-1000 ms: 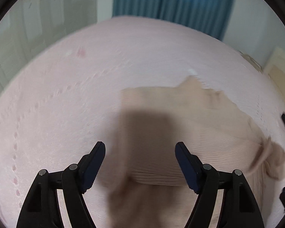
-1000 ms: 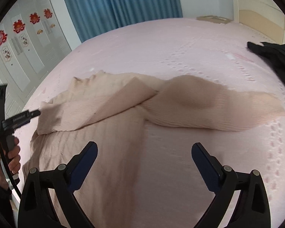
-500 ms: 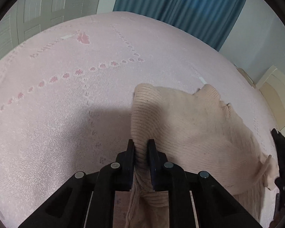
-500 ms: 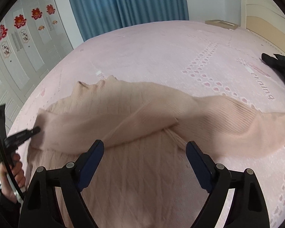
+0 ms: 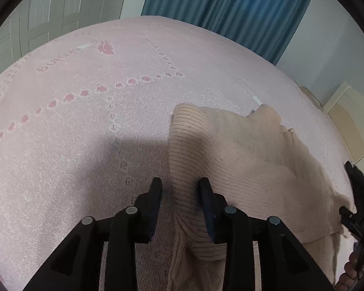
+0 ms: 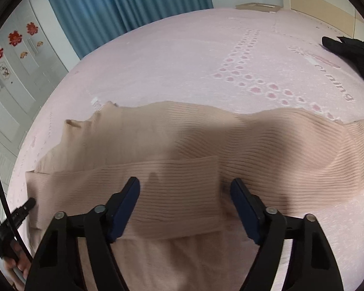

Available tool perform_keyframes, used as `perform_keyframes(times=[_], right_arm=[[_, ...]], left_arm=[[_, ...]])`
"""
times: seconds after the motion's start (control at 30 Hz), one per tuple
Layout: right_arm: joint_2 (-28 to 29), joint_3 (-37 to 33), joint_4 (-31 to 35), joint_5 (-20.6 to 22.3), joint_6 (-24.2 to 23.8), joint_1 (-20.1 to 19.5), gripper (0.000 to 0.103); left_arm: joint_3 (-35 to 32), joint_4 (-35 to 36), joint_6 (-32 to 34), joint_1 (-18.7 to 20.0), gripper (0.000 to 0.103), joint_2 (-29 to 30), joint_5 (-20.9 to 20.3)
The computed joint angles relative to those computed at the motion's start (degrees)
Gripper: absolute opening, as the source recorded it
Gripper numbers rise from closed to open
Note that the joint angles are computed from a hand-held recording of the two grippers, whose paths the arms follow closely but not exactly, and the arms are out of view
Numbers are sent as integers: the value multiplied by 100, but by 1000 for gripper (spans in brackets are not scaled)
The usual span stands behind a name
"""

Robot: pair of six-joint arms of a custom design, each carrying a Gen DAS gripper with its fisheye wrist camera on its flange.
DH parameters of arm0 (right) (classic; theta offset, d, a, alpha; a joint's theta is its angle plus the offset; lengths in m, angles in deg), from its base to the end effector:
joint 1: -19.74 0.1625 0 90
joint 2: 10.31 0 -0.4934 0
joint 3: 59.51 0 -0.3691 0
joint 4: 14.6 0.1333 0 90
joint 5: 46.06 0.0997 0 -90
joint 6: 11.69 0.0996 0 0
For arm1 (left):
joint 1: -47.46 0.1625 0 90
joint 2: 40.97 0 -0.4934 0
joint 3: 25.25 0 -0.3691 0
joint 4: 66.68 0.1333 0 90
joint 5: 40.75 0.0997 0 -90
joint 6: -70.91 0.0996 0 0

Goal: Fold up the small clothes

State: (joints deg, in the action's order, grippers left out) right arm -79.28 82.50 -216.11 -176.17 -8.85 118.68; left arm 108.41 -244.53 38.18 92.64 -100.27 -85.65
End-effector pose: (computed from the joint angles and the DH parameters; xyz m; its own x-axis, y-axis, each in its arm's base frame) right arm 0.1320 -0.3944 0.2724 -0.8228 0.3151 0.4730 -0.0810 0.7587 -0.6463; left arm -0.1830 -0.4734 0.1862 -0.8898 -0.0530 -0.4533 0.2429 0.7859 -0.5687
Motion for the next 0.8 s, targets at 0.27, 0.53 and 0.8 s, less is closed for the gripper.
perform_keyframes(times=[0.27,0.53,0.8], right_arm=[[150,-267,295,66,-1071,-164,5],[316,-450,-385,165,-1828,-51,4],[-155,-116,-101,220,-1491,-344,48]], left_arm=[[-81,200,-77,2,34,1,1],[-135,170,-214,96,32,-44,-145],[-379,1362,-569,-187,32,-48,344]])
